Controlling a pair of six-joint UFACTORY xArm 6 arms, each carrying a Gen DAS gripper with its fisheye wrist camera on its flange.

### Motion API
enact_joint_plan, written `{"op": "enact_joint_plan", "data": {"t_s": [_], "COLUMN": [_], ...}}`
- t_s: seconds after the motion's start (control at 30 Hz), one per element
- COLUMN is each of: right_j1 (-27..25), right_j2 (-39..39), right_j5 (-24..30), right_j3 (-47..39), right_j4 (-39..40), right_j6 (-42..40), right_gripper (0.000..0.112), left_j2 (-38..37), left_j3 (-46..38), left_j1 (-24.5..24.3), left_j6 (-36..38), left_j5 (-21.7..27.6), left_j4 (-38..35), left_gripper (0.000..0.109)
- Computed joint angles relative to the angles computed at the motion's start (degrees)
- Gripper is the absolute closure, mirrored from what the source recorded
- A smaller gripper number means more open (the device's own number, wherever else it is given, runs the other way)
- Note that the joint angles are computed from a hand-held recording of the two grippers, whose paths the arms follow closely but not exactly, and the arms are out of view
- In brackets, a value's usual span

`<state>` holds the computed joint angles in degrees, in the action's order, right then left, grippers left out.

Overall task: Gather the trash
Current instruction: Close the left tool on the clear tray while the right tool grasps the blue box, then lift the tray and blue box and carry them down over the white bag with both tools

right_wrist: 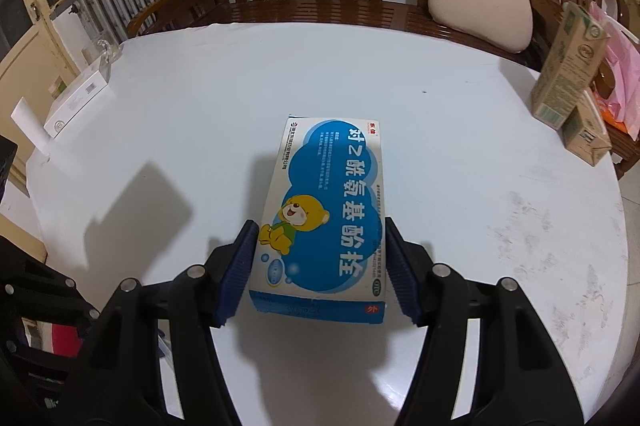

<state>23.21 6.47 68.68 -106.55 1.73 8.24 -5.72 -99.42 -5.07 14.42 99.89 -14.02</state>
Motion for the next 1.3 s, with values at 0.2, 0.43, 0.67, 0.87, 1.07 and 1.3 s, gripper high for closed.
{"op": "enact_joint_plan", "data": {"t_s": [0.2,0.43,0.67,0.87,1.07,1.3], "right_j1": [-0.42,0.16,1.44,4.85,10.42,17.5], "right_j2": [-2.05,-5.39,-10.78,-17.45,-23.65,-29.32], "right_j5": [-0.41,-1.16,-1.54,-0.86,0.68,3.78], "right_j3": [1.47,2.88,5.22,7.72,9.43,12.04], "right_j4": [-0.94,-3.49,-7.26,-10.72,-15.44,-21.03], "right_j6": [0.47,0.77,1.1,1.24,3.56,7.52], "right_gripper": [0.051,0.051,0.051,0.051,0.051,0.052], "left_j2": [-0.27,-1.12,-3.51,-8.19,-14.45,-21.39], "left_j3": [-0.85,-3.52,-3.62,-1.15,3.17,8.97], "left_j1": [-0.83,0.22,0.14,-0.86,-1.67,-1.05], "left_j6": [0.1,-0.75,-1.66,-1.78,-2.21,-1.41], "left_j5": [-0.36,0.34,-1.41,-3.87,-6.17,-7.43], "left_j4": [1.08,-0.78,-0.94,0.82,1.59,0.15], "left_gripper": [0.104,0.104,0.104,0.104,0.104,0.104]}}
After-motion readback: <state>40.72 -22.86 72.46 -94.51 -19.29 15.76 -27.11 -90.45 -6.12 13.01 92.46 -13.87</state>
